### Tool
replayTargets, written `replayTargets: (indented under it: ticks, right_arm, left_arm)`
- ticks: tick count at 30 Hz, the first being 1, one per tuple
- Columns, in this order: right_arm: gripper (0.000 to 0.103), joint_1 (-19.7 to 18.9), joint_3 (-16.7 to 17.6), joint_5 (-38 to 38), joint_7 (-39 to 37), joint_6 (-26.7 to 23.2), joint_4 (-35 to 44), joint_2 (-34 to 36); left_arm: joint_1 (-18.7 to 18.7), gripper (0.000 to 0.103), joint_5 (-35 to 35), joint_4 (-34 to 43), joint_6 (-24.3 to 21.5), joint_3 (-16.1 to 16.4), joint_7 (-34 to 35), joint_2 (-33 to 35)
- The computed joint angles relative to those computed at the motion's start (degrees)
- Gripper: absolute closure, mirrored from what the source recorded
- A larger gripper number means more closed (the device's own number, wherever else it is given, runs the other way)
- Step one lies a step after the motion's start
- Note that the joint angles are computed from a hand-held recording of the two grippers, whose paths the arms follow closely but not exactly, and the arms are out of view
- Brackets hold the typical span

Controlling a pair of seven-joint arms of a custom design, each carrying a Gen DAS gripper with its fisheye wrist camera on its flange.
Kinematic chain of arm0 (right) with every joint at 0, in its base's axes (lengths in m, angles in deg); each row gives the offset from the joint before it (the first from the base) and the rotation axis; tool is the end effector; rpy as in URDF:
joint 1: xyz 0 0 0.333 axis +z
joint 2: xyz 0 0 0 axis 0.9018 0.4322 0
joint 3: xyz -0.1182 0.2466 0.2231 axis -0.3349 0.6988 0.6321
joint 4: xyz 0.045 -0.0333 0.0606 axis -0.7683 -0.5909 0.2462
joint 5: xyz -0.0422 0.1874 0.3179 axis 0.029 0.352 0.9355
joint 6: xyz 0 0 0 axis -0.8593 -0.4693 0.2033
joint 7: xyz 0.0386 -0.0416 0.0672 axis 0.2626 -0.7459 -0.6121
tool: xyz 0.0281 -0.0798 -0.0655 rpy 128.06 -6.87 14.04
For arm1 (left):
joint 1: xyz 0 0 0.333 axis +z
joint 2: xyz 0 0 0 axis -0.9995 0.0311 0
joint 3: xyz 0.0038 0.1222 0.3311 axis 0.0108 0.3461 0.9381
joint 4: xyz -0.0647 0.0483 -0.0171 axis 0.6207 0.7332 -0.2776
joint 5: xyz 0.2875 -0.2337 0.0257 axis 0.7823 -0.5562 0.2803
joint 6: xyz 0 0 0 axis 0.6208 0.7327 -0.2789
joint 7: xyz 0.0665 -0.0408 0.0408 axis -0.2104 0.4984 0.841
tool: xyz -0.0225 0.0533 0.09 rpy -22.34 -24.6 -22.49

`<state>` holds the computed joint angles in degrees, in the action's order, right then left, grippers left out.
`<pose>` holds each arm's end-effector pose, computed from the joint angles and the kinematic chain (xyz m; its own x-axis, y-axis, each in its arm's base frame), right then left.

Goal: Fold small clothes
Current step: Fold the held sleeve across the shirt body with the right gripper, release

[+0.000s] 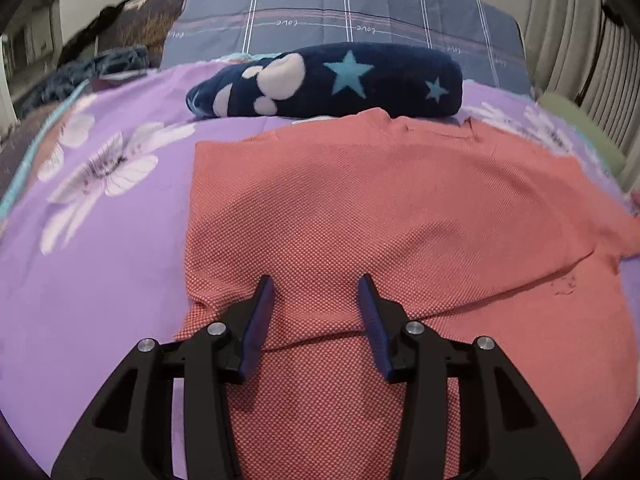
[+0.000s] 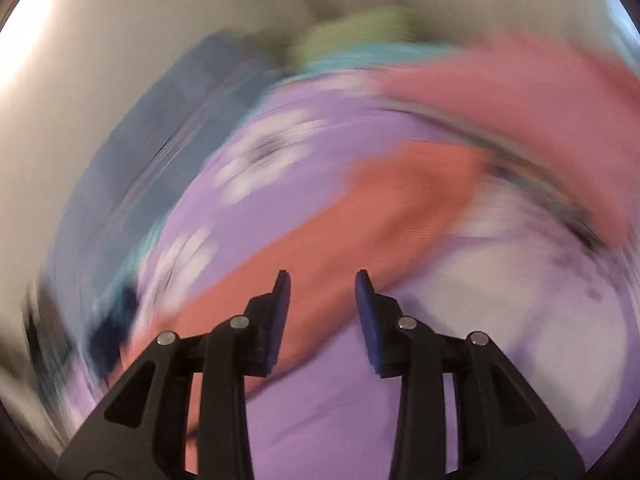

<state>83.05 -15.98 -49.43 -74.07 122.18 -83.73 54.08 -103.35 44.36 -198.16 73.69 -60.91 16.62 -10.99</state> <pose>0.5288 0.2389 0.5117 -0.5901 -0.5162 -0.6207 -0.2922 0.8533 -0.4318 0.5613 -0.2509 0.4921 0.1359 -0.9904 0.0240 -0.7507 -0.1187 -0.6499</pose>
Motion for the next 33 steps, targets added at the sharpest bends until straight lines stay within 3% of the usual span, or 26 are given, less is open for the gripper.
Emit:
replayTargets:
  ticks: [4, 6, 7, 8, 9, 10, 11, 12, 15, 16, 18, 19, 23, 25, 26, 27, 29, 31, 33]
  right_arm:
    - [0.062, -0.18, -0.94, -8.38, 13.23, -1.97, -0.35, 0.89]
    - [0.057, 0.2, -0.82, -9.43, 12.24, -5.33, 2.22, 2.77]
    - [0.058, 0.44, -0.7, -7.81, 9.78, -7.22, 3.88, 3.94]
    - [0.064, 0.55, -0.93, -6.96, 8.65, -7.65, 4.83, 4.74]
    - [0.077, 1.03, -2.11, -7.28, 8.79, -5.55, 5.2, 5.2]
    - [0.097, -0.49, -2.6, -9.15, 10.35, -0.25, 5.03, 5.7]
    - [0.097, -1.68, -3.18, -13.68, 15.81, 6.45, 5.47, 6.38]
    - [0.097, -0.86, -5.08, -17.66, 19.42, 9.95, 6.2, 6.77]
    - [0.097, 0.92, -4.87, -27.72, 21.66, 12.2, 12.65, 8.45]
    - [0.097, 0.98, -3.87, -32.29, 22.39, 15.07, 16.77, 10.17]
    - [0.097, -3.7, 4.14, -38.34, 21.79, 17.82, 23.17, 13.4]
    - [0.097, -6.53, 9.14, -37.65, 16.91, 18.85, 26.18, 15.54]
    - [0.097, -12.82, 29.15, -19.6, -22.13, 21.65, 37.47, 29.52]
    - [0.097, -14.48, 39.16, -10.08, -42.22, 17.49, 39.38, 35.58]
    - [0.096, -13.52, 42.87, -5.3, -52.27, 12.58, 41.19, 38.72]
    - [0.094, -12.54, 44.58, 1.91, -62.31, 8.61, 42.27, 40.32]
    - [0.089, -11.23, 45.93, 11.44, -71.72, 3.81, 43.25, 42.45]
    - [0.084, -13.4, 49.69, 16.63, -75.55, 3.13, 41.88, 44.5]
    - [0.083, -14.79, 49.44, 18.63, -75.05, 5.12, 38.61, 43.34]
  left_arm:
    - [0.56, 0.056, -0.58, -0.73, 1.68, 0.17, -0.07, -0.26]
    - [0.77, 0.055, -0.87, -1.05, 2.62, 0.26, -0.15, -0.34]
    - [0.61, 0.055, -0.7, -0.97, 2.52, 0.26, -0.41, -0.28]
    - [0.51, 0.055, -0.6, -0.91, 2.39, 0.25, -0.49, -0.26]
    - [0.48, 0.054, -0.57, -0.85, 2.26, 0.26, -0.37, -0.22]
    - [0.39, 0.054, -0.43, -0.81, 2.17, 0.25, -0.47, -0.19]
    - [0.37, 0.054, -0.37, -0.81, 2.18, 0.26, -0.5, -0.19]
    - [0.4, 0.054, -0.44, -0.88, 2.3, 0.26, -0.43, -0.21]
    - [0.37, 0.053, -0.49, -0.88, 2.31, 0.23, -0.29, -0.2]
    - [0.31, 0.052, -0.41, -0.8, 2.15, 0.23, -0.28, -0.17]
    - [0.18, 0.052, -0.18, -0.61, 1.81, 0.23, -0.37, -0.08]
    - [0.16, 0.052, -0.14, -0.63, 1.82, 0.24, -0.42, -0.1]
    - [0.37, 0.051, -0.51, -0.94, 2.77, 0.27, -0.45, -0.17]
    - [0.51, 0.05, -0.87, -1.11, 3.39, 0.28, -0.27, -0.19]
    - [0.56, 0.049, -1.03, -1.2, 3.67, 0.3, -0.14, -0.2]
    - [0.6, 0.049, -1.16, -1.3, 3.97, 0.32, -0.09, -0.23]
    - [0.73, 0.047, -1.51, -1.57, 4.85, 0.36, 0.12, -0.28]
    - [0.99, 0.044, -2.21, -1.99, 6.13, 0.38, 0.63, -0.33]
    - [1.05, 0.043, -2.7, -2.22, 6.8, 0.45, 1.05, -0.35]
